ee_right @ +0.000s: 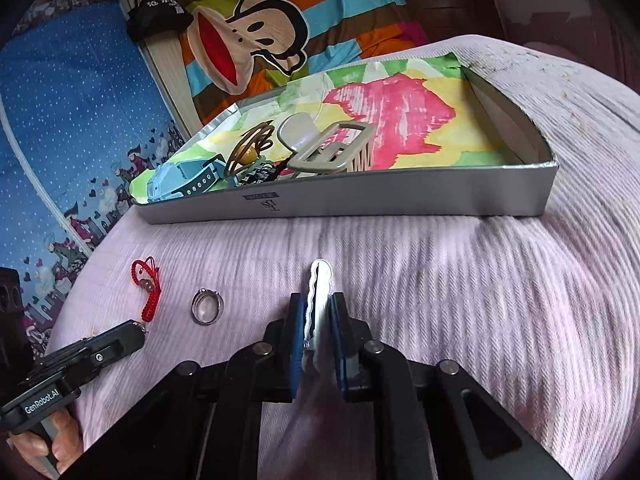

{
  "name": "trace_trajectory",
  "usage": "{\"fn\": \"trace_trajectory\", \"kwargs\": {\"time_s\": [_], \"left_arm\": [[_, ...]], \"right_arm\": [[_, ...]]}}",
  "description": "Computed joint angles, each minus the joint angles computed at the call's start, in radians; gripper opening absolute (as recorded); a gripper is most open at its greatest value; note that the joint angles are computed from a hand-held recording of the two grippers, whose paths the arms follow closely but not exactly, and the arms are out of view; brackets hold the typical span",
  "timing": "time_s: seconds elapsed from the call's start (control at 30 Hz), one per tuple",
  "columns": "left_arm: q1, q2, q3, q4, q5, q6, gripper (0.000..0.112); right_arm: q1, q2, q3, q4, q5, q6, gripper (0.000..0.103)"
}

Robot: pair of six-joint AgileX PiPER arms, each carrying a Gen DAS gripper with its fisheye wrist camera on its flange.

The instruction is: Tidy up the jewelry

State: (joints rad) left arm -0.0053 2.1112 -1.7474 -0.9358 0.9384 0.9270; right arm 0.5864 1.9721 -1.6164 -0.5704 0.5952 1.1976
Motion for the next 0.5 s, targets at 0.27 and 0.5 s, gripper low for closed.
{"fn": "trace_trajectory", "kwargs": {"time_s": [0.27,0.5], "left_arm": [[-0.010,-0.104,0.168,-0.084,-0.128,0.151,0.008],[-0.017,-0.161,0.262,-0.165,-0.199,0.249,0.008]], "right_arm": [[0.005,-0.039,0.066,0.001,-0.074,0.017,0.013],[0.025,-0.040,0.067,-0.040,-0.084,0.026,0.013]]}}
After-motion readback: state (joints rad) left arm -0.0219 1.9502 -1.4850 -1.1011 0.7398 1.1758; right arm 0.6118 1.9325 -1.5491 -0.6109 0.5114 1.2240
